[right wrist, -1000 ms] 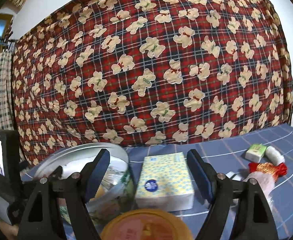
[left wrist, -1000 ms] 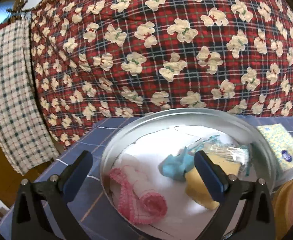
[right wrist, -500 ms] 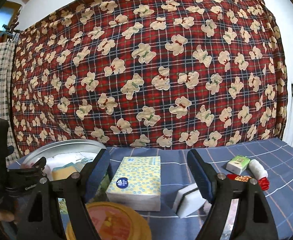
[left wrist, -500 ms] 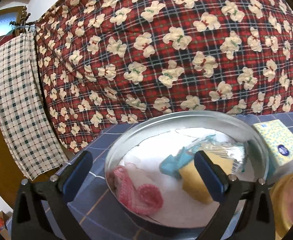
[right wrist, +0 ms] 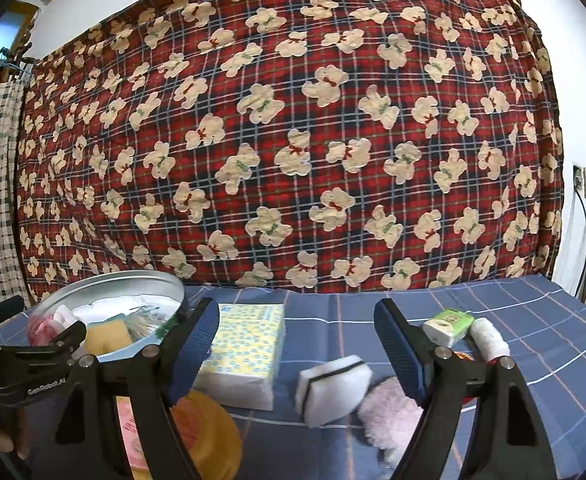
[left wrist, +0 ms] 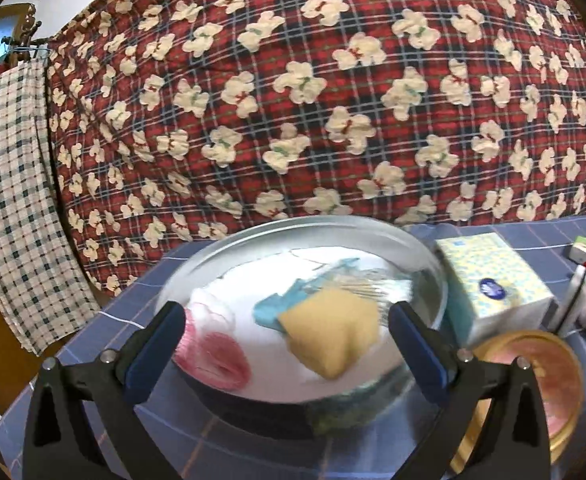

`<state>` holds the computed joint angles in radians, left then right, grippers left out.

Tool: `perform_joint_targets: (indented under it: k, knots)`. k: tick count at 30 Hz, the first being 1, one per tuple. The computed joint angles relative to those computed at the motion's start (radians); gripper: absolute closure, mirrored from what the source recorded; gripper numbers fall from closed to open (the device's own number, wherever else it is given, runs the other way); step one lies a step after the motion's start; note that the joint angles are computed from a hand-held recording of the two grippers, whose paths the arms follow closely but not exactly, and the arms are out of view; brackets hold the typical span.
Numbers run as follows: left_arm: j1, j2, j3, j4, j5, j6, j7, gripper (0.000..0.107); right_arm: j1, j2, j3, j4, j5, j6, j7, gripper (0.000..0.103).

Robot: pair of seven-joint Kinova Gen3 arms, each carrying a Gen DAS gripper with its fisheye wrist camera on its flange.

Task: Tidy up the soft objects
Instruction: 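Move both open tools away from the tin toward the remaining items, then grasp the white melamine sponge with the left tool while the right tool grasps the pink fluffy puff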

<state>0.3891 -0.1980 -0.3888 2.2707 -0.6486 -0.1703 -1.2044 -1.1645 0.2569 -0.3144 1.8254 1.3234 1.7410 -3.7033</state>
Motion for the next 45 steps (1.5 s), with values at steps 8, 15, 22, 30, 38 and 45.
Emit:
perform_joint_targets:
  k: [8,15,22,30,38,45]
  knots:
    - [0.039,-0.037,0.035,0.016,0.087,0.046,-0.043,0.005,-0.007,-0.038,-0.024,0.054,-0.047,0.056,-0.010,0.021]
    - [0.055,-0.061,0.089,0.028,0.198,0.073,-0.126,0.005,0.001,-0.083,-0.054,0.108,-0.102,0.103,-0.051,0.021]
    - [0.058,-0.091,0.144,0.051,0.303,0.066,-0.209,0.005,0.016,-0.120,-0.088,0.156,-0.158,0.157,-0.084,0.021]
    - [0.142,-0.112,0.167,0.063,0.367,0.078,-0.292,0.005,0.042,-0.191,-0.123,0.220,-0.240,0.187,-0.142,0.021]
    - [0.256,-0.121,0.188,0.047,0.425,0.126,-0.346,0.005,0.083,-0.263,-0.169,0.272,-0.300,0.184,-0.215,0.021]
    - [0.251,-0.047,0.274,-0.064,0.512,0.246,-0.409,0.005,0.139,-0.339,-0.205,0.312,-0.304,0.068,-0.242,0.021]
